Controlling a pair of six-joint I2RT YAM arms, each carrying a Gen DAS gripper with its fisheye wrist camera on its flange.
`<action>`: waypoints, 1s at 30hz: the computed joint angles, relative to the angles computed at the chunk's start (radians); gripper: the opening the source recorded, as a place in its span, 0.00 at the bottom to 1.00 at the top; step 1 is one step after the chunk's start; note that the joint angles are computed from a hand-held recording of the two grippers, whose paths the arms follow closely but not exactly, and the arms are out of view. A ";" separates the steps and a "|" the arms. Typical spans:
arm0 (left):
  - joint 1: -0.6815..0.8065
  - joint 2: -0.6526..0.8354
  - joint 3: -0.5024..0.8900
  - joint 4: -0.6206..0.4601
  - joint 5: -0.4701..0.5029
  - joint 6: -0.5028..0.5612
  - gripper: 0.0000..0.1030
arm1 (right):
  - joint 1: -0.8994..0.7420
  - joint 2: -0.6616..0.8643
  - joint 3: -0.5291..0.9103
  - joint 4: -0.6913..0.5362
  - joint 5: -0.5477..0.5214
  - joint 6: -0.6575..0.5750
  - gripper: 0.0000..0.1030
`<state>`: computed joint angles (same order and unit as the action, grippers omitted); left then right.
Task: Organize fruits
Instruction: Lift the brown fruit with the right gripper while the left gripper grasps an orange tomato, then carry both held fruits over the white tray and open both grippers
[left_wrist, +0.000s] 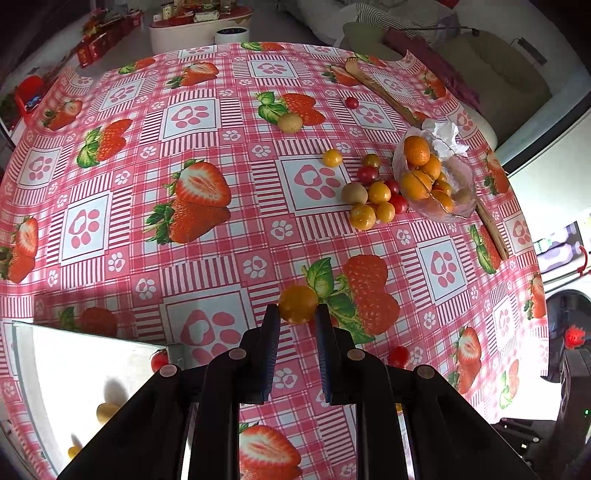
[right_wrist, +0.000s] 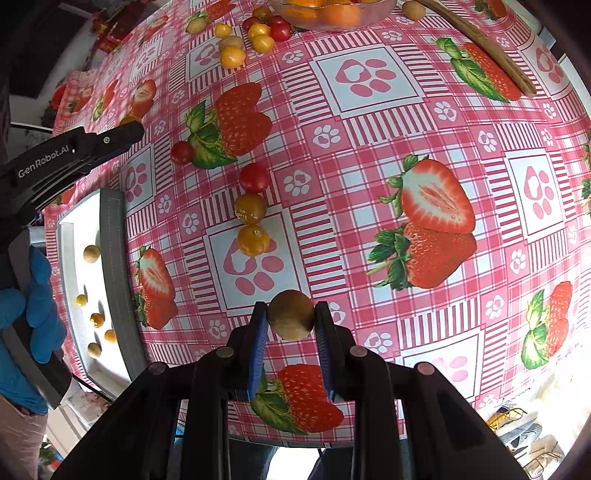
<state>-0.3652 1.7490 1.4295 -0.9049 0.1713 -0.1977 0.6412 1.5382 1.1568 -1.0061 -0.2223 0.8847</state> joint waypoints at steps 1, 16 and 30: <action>0.009 -0.017 -0.009 -0.003 0.003 -0.004 0.20 | 0.000 0.008 0.026 -0.020 0.002 -0.006 0.27; 0.325 -0.384 -0.317 -0.097 -0.005 0.070 0.20 | 0.127 0.244 0.350 -0.082 0.024 -0.059 0.27; 0.592 -0.330 -0.414 -0.001 -0.060 0.212 0.20 | 0.269 0.775 1.138 -0.317 -0.021 -0.220 0.27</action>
